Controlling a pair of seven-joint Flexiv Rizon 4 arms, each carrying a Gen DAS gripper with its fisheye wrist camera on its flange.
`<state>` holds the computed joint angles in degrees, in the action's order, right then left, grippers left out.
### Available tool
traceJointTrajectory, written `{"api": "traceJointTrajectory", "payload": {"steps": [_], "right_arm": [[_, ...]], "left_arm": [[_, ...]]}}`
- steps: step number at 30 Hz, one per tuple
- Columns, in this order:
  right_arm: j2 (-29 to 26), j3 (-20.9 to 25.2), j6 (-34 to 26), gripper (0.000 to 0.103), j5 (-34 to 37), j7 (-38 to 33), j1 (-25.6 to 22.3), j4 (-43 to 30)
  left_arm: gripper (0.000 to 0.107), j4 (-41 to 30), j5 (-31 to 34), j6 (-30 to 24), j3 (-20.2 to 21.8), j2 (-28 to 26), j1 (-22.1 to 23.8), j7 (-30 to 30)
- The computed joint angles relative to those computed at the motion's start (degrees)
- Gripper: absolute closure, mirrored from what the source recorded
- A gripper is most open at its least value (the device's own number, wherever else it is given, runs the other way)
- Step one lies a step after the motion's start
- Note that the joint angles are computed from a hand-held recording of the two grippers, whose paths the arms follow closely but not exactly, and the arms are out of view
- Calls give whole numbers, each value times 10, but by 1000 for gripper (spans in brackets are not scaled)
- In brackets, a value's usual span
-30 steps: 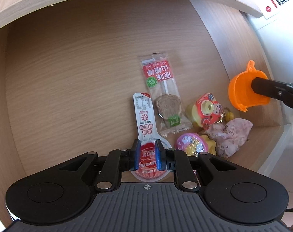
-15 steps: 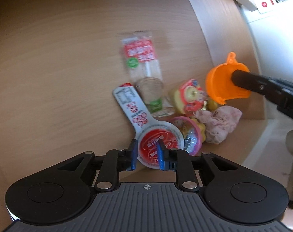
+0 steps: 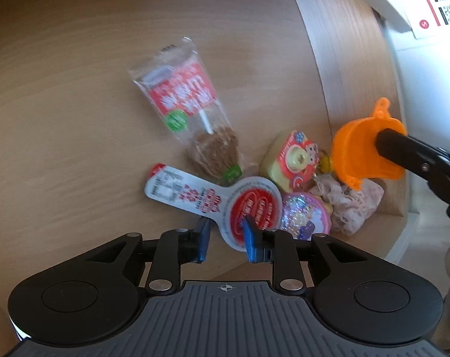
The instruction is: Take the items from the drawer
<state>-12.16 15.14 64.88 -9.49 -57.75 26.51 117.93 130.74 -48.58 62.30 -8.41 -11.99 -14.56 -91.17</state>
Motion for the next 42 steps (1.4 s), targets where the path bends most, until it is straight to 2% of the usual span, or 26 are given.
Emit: {"api": "traceJointTrajectory", "payload": {"steps": [5,6,7,8,9,11,12,14,16,21,25,27,32,35,42], "right_arm": [[7,-9,19,99,-20,17,2,6],[5,-11,21,99,-25,22,3,5],[5,-12,23,99,-28,25,2,6],[4,-11,24,99,-29,27,2,6],[4,-10,24,99,-28,27,1,7],[5,-7,23,99,-23,27,-1,10],[6,-5,23,99,-19,26,-2,11],[8,-2,20,99,-12,27,-2,15],[8,-2,19,99,-9,30,-2,18],[19,-1,20,99,-10,40,-1,33],[28,-1,16,99,-10,49,-3,46],[31,0,12,99,-7,51,-3,50],[43,5,13,99,2,59,-4,72],[53,3,14,99,-5,67,-5,84],[68,-2,22,99,-31,94,-8,103]], "left_arm": [[80,31,-49,37,0,34,-4,70],[80,32,-52,48,0,39,-7,89],[80,34,-34,64,8,46,-21,82],[80,25,-36,84,0,38,-18,108],[80,25,-18,98,4,40,-20,106],[80,12,32,93,19,37,-14,46],[80,1,29,91,12,26,1,32],[80,1,29,93,23,28,1,-23],[80,-8,58,103,27,11,4,-76],[80,-48,114,106,19,-33,20,-124],[80,-75,126,122,0,-64,34,-115],[79,-105,187,94,22,-78,22,-140],[75,-139,265,72,30,-89,23,-125],[74,-151,253,68,8,-99,37,-97],[74,-179,240,59,-12,-121,47,-41]]}}
